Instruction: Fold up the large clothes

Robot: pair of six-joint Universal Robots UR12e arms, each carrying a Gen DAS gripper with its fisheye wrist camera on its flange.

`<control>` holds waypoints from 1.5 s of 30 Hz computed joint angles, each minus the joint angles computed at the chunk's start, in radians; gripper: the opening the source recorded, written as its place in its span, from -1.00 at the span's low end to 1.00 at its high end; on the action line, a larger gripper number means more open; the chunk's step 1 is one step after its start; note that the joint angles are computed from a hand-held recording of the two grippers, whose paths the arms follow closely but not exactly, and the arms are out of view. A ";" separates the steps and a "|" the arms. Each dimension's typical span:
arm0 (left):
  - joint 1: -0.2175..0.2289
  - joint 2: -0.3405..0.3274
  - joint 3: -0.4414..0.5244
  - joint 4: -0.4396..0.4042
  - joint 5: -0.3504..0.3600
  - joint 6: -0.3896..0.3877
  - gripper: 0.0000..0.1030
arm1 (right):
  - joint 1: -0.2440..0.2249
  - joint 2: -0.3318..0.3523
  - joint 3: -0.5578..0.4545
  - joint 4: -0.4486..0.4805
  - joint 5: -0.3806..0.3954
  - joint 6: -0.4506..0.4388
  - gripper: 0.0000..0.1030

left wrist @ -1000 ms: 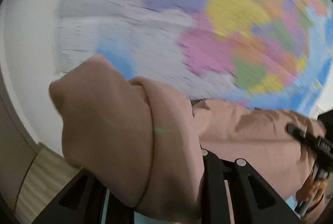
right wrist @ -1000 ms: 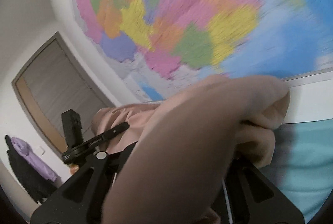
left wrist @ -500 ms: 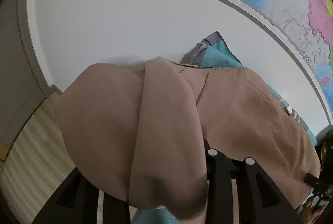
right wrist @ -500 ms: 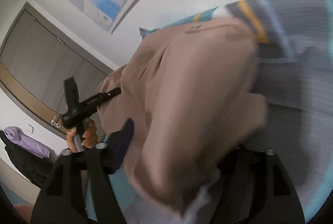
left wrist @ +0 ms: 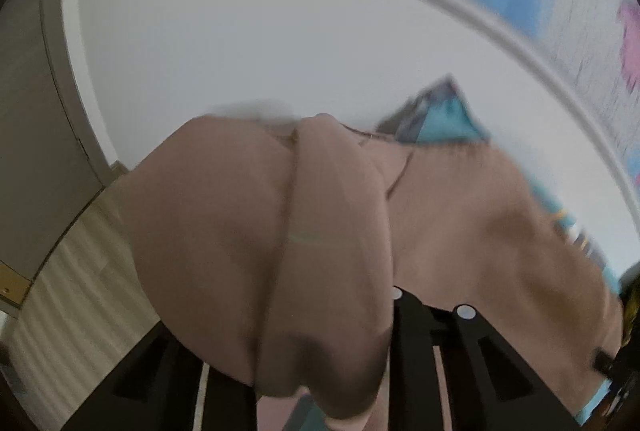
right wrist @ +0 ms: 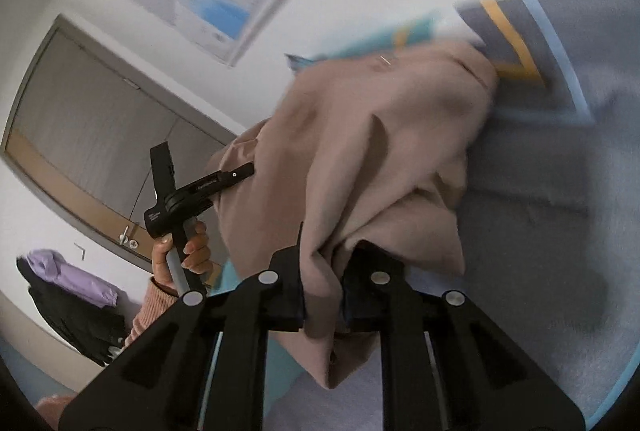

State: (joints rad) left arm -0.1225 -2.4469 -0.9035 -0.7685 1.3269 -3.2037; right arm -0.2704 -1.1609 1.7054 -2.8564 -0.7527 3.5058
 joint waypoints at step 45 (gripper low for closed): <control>-0.126 0.209 -0.355 0.268 0.118 0.248 0.66 | 0.095 -0.082 0.008 0.042 -0.357 -0.385 0.08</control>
